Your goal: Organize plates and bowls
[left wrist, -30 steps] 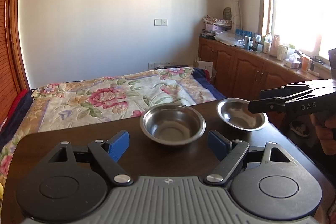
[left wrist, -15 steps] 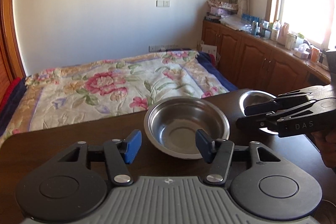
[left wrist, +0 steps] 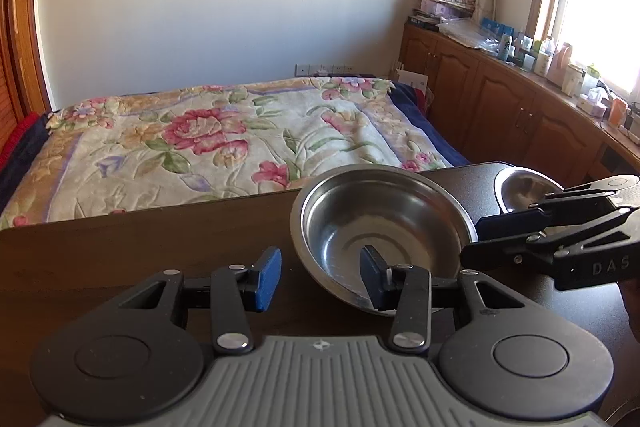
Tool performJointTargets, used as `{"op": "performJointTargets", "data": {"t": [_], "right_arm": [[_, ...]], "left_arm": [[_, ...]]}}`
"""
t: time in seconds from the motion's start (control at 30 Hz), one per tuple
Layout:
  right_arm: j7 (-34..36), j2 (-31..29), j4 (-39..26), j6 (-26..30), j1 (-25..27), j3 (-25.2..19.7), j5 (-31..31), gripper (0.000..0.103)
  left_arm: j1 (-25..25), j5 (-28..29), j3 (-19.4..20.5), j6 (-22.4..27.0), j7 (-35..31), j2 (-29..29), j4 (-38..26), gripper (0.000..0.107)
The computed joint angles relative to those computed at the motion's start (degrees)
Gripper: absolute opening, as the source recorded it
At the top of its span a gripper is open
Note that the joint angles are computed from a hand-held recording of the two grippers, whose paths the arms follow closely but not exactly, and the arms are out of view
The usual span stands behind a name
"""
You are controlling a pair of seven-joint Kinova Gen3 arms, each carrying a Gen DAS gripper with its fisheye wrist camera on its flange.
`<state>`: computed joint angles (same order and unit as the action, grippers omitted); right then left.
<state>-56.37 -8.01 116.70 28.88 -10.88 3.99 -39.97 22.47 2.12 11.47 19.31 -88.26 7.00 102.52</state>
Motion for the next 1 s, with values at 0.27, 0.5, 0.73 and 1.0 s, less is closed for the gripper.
{"op": "performJointTargets", "data": {"t": [0.27, 0.5, 0.73, 1.0], "right_arm": [[-3.5, 0.9, -1.1, 0.1, 0.1, -1.3, 3.5, 0.042], [-2.1, 2.2, -1.5, 0.8, 0.9, -0.9, 0.7, 0.042], [-3.4, 2.8, -2.1, 1.0, 1.7, -2.0, 1.6, 0.032], [-4.9, 2.1, -2.3, 1.6, 2.4, -2.1, 2.6, 0.022]], "left_arm": [[-1.0, 2.7, 0.9, 0.9, -2.7, 1.4, -1.0, 0.039], [-1.6, 4.8, 0.9, 1.9, -3.9, 2.3, -1.6, 0.033], [-0.6, 3.5, -0.1, 2.3, -2.1, 2.5, -1.9, 0.027], [-1.2, 5.1, 0.9, 2.3, -2.7, -0.3, -0.9, 0.021]]}}
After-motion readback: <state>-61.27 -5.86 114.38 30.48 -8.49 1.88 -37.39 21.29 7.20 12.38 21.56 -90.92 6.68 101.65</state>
